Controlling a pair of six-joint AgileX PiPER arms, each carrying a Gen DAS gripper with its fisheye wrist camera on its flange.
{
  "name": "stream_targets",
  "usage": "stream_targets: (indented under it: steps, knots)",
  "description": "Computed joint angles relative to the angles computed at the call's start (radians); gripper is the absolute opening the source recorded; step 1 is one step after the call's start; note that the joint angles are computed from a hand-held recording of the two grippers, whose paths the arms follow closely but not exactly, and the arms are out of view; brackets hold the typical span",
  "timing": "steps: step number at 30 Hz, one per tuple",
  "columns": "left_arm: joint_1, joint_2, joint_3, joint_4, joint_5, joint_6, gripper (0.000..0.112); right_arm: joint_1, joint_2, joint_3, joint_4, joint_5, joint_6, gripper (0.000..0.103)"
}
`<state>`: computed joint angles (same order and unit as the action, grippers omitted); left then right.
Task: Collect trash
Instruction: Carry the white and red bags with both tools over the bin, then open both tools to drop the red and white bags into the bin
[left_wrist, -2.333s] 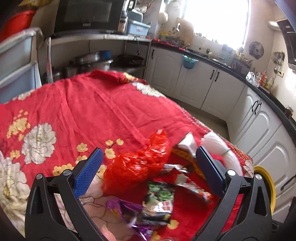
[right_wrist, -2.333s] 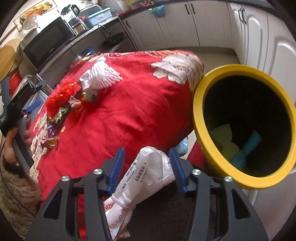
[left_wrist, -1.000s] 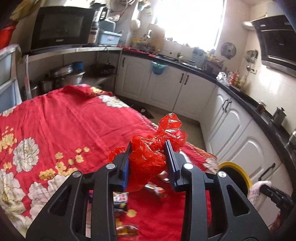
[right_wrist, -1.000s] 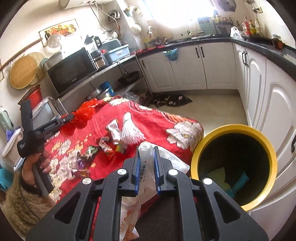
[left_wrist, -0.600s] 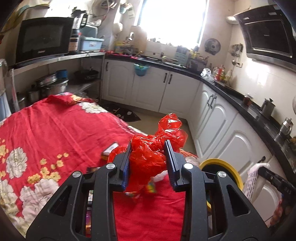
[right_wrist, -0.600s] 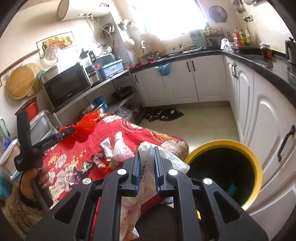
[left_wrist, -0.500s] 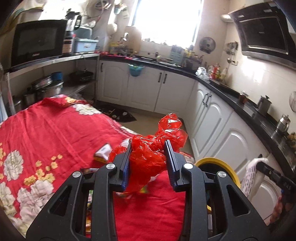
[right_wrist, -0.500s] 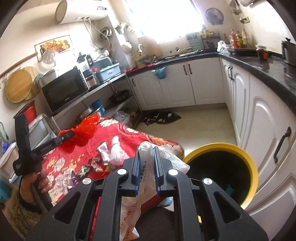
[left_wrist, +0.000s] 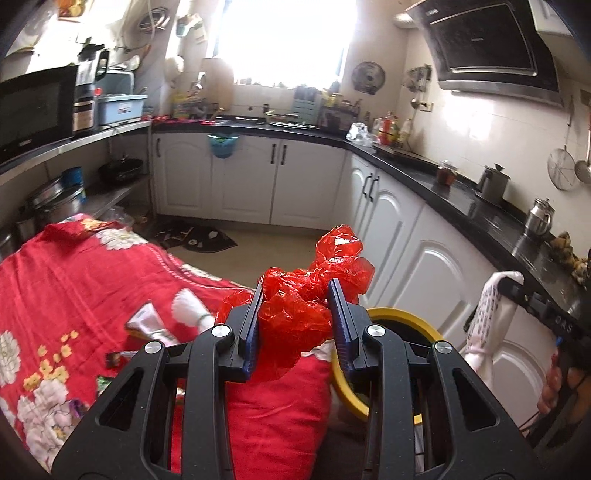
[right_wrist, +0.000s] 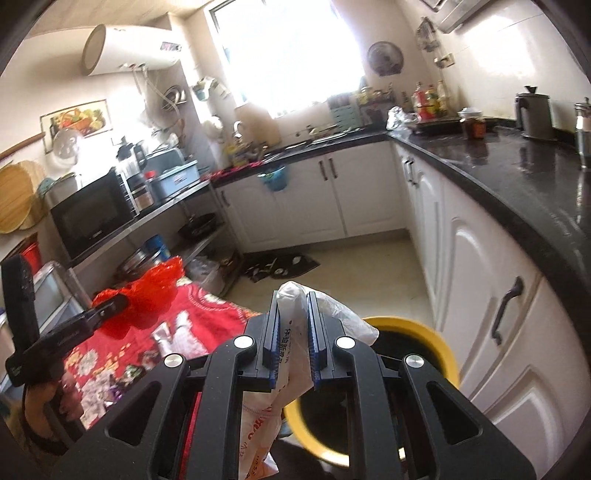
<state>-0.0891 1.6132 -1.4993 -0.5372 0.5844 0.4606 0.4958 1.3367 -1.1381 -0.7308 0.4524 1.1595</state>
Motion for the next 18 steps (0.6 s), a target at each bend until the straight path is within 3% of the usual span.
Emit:
stream_targets:
  steps: [18]
  knots:
    - [-0.194, 0.091, -0.058, 0.106, -0.024, -0.068, 0.026, -0.084, -0.036, 0.086, -0.282, 0.042, 0.256, 0.012]
